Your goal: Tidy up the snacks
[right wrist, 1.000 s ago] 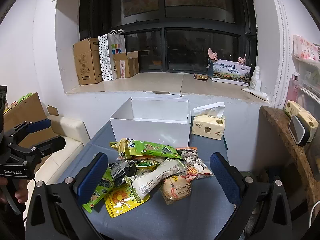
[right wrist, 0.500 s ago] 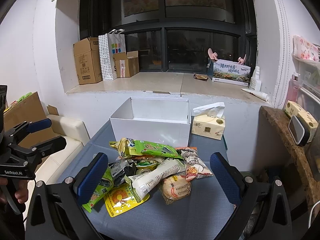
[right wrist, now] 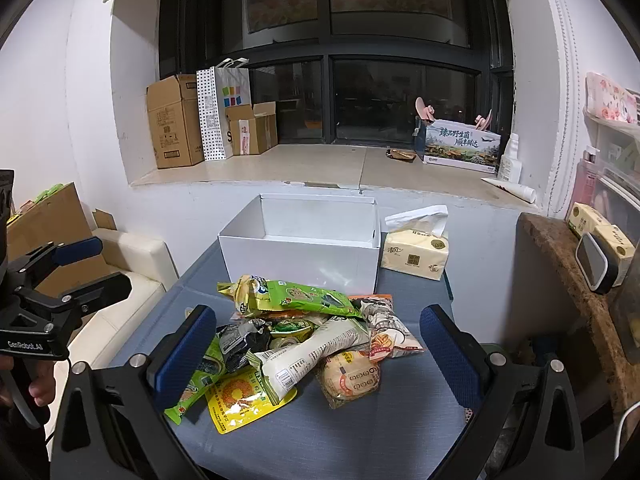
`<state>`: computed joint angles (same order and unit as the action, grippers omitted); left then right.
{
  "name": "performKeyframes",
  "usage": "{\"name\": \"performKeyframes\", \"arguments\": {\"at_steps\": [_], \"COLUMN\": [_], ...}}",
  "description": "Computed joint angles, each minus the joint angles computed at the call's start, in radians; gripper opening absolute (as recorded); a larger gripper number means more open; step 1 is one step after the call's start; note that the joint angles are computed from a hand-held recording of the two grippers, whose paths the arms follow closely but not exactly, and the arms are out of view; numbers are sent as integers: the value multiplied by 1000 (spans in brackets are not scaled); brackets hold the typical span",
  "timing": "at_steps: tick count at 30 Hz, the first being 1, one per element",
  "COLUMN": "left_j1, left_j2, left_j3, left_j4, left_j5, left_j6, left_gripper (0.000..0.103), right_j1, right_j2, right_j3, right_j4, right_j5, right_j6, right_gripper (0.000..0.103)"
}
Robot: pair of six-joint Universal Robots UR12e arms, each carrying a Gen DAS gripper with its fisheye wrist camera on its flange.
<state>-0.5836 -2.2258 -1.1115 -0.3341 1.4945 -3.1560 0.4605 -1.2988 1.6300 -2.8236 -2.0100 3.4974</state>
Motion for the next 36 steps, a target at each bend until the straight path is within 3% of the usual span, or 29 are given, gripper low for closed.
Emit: {"name": "performKeyframes", "arguments": {"at_steps": [16,20,25,30,33,35,36], "left_j1": [4,12,15,19,22,26,27], "left_j2": [-8,-15,-26,-33,-36,-37,-36], "left_j3": [-9,-26,-30,-25,-16,-17,-17], "left_j4": [34,82,77,26,-21,-26,-31], "left_j5": [-25,-83,-101,-124,-138,-166,-175], "left_j6": [15,18,2,21,33,43,48], "left_gripper": [103,103,103,103,103,103,103], "right_j1": [-15,-67,-149,-226,-246,-252,-251], "right_j2": [-1,9,63,135,174,194,203], "right_j3": [11,37,-2,-60,-94,-121,-134], "right_j4": [9,-11,146,247,288,352,385], "right_j5": [16,99,195,346,401,425,419], "right_j6": [10,48,76,109,95,93,90], "right_gripper": [103,103,103,103,90,57,55]}}
